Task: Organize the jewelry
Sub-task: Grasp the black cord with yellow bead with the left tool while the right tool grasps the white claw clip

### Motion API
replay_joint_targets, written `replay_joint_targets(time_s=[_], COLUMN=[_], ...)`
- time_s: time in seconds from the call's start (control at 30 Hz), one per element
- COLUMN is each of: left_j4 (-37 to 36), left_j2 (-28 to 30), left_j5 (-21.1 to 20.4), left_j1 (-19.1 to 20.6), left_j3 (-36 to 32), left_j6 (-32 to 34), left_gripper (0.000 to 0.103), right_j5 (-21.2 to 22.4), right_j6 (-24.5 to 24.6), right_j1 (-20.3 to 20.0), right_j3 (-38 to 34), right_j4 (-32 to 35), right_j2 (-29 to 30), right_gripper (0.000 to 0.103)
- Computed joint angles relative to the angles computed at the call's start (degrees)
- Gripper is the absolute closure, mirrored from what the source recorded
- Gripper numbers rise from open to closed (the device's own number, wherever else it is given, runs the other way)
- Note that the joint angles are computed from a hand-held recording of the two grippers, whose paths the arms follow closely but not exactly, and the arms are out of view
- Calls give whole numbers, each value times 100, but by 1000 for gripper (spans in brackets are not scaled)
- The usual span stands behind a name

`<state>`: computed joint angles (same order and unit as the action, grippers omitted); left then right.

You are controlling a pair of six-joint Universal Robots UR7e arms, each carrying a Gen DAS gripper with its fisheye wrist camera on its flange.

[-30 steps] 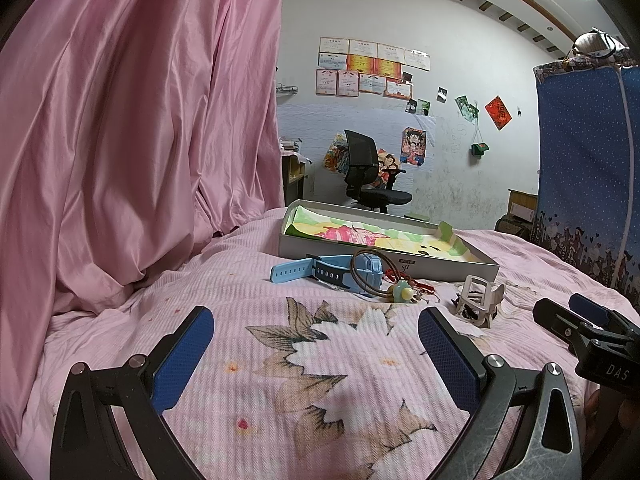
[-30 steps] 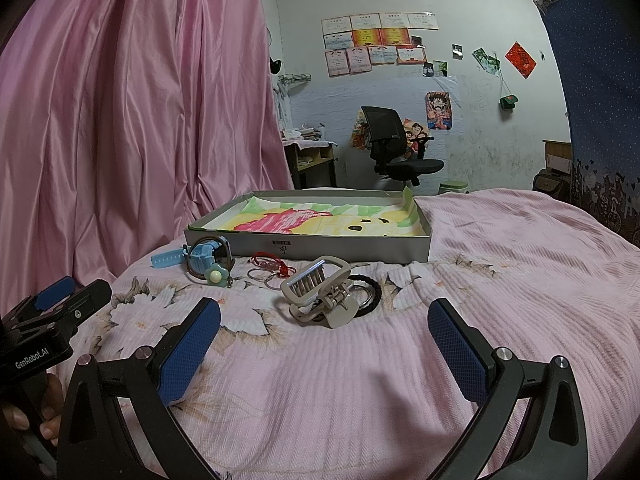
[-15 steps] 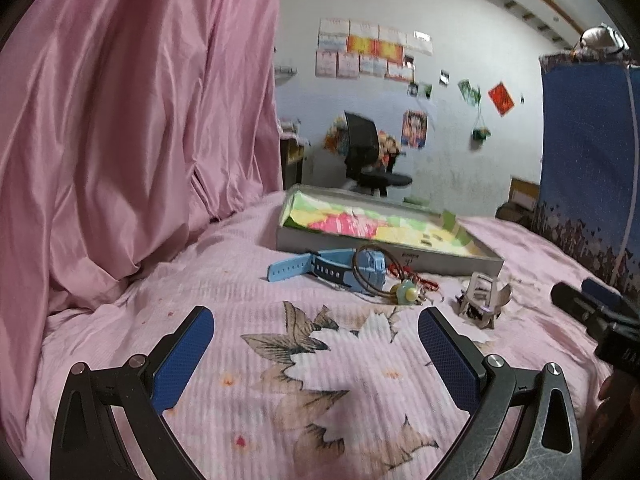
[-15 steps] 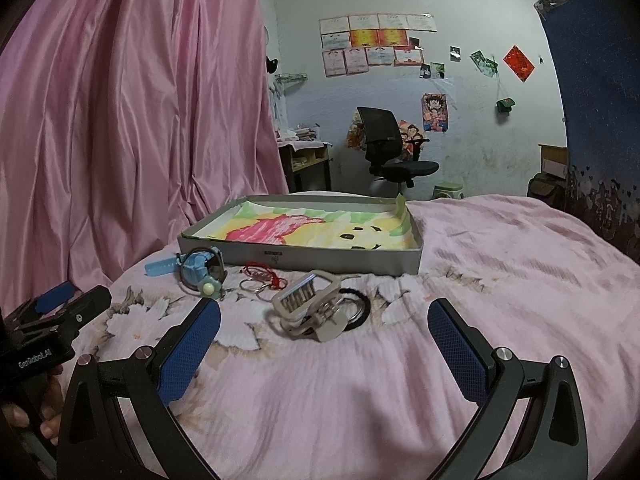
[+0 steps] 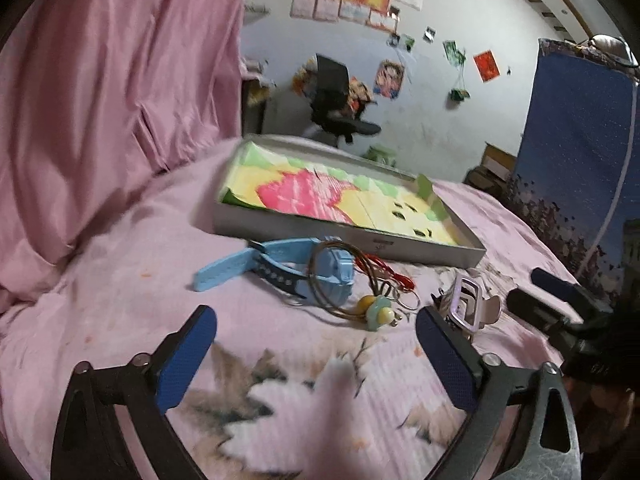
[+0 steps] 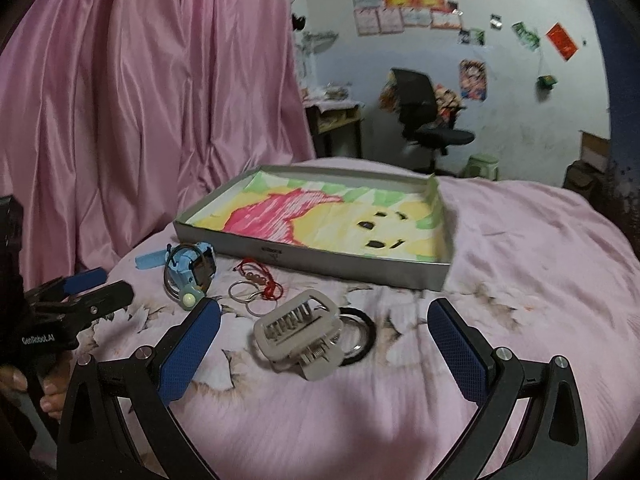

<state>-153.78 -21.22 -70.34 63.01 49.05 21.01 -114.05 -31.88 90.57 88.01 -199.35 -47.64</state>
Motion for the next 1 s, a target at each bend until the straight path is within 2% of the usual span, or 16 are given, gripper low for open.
replay_joint_targets(time_s=[0.07,0.13,0.2,0.27,0.47,0.57,0.77,0.93,1.0], left_j4=[491,878,1205,1309,1756,1876,2104,2176,2171], left_j2=[175,285,386,440,636,690,842,889,887], left_j5=[-32,-26,-67,-111,-295,-358,-443,-394,-445], left_j1=[18,33,52,59,79,78,82,98,114], left_j3=[-392,-650,-887,-1000,-1433,-1540,-1839,-1942,-1943], left_j6=[-141,-275,-361,-350,-427,-423,-600,-902,-986], left_gripper=[16,25,28,31,44,48,68,94,95], right_j5=[3,-35,-34,18,85,79,95,167,229], right_j6=[-38,-33,96,219,269,287,345,369,388], right_j1=[-10,-32,-76,-124,-180,-190,-210,-228,-243], right_j3=[-88,-169,-214,-249,-311,-347,-404,-365,-333], right_j4=[191,412,669,912,1197,1290,1421,1341,1280], right_j2=[58,103,97,80,132,154,180,173,161], right_gripper=[4,11,21,24,25,30,40,40,40])
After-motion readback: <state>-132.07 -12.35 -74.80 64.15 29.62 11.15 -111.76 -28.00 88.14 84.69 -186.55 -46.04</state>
